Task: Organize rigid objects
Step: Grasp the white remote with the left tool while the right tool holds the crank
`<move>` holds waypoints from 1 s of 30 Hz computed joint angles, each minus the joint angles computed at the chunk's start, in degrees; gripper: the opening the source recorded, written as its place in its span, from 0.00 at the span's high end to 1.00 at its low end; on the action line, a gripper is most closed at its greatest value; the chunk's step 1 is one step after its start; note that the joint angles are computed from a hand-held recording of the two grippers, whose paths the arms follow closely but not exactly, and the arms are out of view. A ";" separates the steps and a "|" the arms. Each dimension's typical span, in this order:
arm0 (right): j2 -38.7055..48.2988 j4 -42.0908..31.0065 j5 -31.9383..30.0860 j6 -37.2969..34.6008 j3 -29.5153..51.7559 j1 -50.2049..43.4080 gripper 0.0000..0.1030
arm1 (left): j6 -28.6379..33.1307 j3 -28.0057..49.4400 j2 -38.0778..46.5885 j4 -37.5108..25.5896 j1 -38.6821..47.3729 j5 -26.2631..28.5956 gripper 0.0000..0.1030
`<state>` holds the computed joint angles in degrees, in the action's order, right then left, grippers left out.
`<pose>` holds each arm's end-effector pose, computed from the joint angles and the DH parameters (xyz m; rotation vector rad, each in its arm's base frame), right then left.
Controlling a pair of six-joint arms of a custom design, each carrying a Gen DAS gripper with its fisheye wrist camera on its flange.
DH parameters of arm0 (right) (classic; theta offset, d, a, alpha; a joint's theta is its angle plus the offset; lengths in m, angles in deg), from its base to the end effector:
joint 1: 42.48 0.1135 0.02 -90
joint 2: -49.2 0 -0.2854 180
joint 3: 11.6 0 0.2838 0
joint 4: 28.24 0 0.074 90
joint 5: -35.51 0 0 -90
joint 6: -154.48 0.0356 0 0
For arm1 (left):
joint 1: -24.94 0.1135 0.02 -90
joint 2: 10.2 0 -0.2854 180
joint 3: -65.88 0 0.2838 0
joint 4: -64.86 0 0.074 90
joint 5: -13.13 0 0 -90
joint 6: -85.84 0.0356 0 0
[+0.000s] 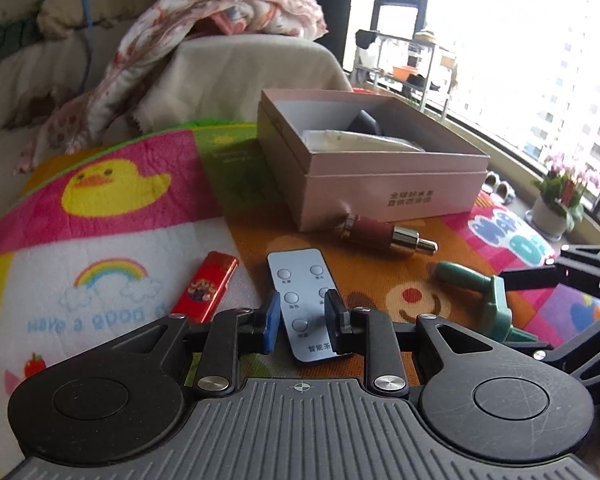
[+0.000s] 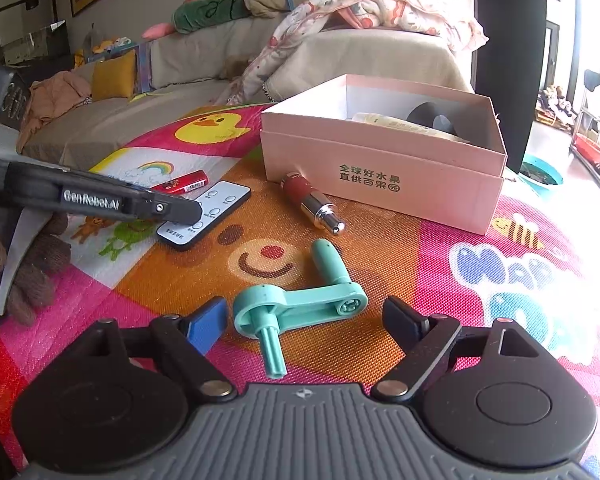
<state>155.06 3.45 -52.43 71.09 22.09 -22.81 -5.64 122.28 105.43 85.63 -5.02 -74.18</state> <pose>0.2530 0.0891 0.0467 -0.2410 2.2720 0.1995 0.3236 -0.1884 0.0588 0.5818 2.1883 -0.3473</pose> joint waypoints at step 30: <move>-0.16 -0.22 0.30 0.13 -0.04 0.23 0.16 | -2.85 4.93 3.58 -3.17 -2.41 -5.34 0.44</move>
